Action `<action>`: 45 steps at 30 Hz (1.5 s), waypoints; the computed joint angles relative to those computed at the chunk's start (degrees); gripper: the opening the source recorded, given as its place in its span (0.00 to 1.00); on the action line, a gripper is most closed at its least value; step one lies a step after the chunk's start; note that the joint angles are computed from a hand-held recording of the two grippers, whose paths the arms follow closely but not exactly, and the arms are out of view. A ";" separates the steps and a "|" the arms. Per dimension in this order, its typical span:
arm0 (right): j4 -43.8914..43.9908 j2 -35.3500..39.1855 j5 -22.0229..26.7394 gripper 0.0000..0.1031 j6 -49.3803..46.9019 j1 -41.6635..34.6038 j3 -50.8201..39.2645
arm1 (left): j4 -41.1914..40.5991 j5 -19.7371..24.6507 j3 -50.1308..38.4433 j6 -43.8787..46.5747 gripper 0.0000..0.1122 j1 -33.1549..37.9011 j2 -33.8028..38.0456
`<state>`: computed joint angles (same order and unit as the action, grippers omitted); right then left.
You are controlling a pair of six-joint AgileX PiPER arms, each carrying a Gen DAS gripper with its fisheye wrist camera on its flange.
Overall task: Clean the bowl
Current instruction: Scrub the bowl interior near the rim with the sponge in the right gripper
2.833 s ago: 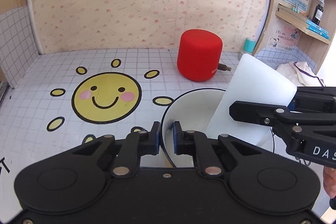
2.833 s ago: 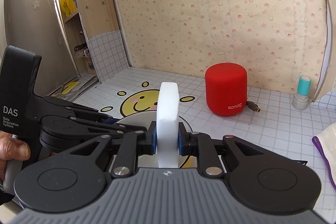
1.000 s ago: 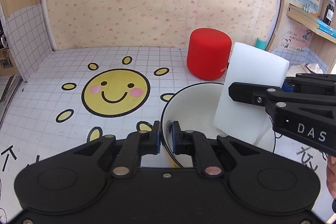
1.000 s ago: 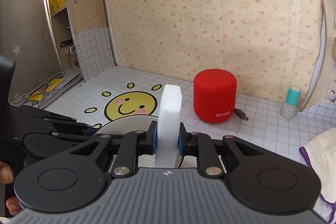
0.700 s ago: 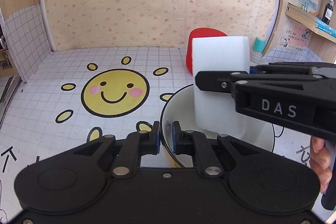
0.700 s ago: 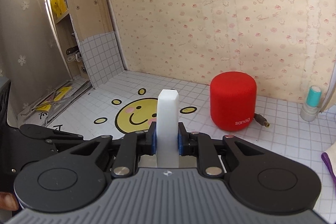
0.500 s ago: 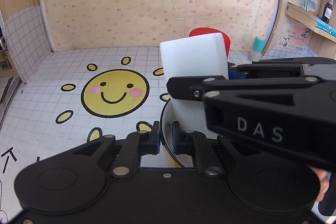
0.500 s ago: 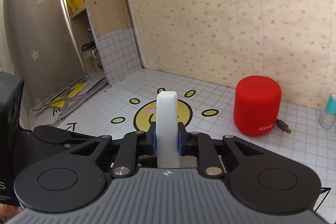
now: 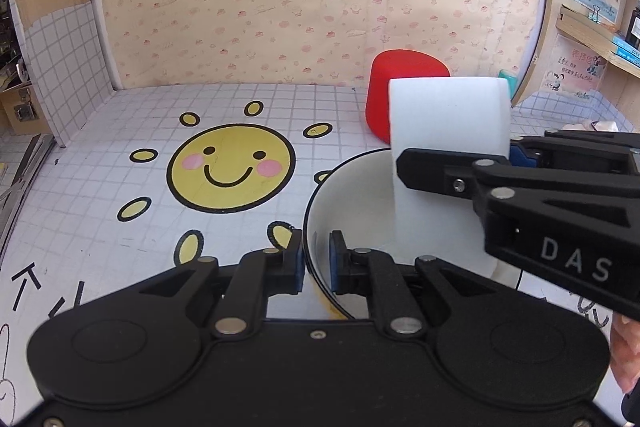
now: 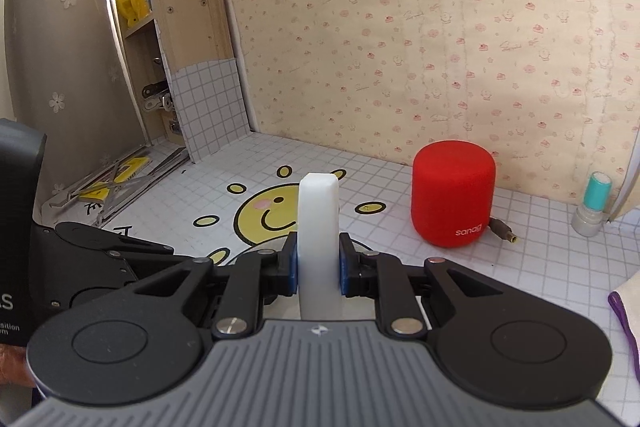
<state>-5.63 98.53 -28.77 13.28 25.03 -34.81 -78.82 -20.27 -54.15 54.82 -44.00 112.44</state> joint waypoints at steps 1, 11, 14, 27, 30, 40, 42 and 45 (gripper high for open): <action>0.18 -0.12 -0.41 0.20 -0.13 -0.12 0.45 | -0.93 -0.34 0.08 0.20 0.12 -0.30 -0.11; 0.18 0.65 -1.82 0.20 0.70 -1.27 1.69 | 5.36 1.33 2.44 -6.65 0.22 0.33 -1.35; 0.15 0.80 -2.15 0.20 0.64 -1.14 1.82 | 12.49 1.55 3.41 -11.98 0.29 1.85 -1.40; -0.36 0.69 -2.48 0.20 0.89 -1.10 2.13 | 26.97 8.34 -1.02 -17.83 0.15 5.40 1.36; -0.04 -0.11 -2.61 0.20 0.40 -0.96 2.61 | 26.72 7.12 -0.18 -18.81 0.14 4.86 1.08; 0.19 -2.14 -2.27 0.20 -0.20 -0.76 4.00 | 5.31 6.10 1.23 -5.12 0.10 3.53 -1.53; 0.25 -2.33 -2.12 0.20 -0.53 -0.54 4.13 | 3.43 5.37 1.65 -4.57 0.10 3.14 -1.85; 0.38 -2.31 -2.04 0.20 -0.73 -0.39 4.28 | 1.16 4.29 2.19 -4.06 0.10 2.39 -2.28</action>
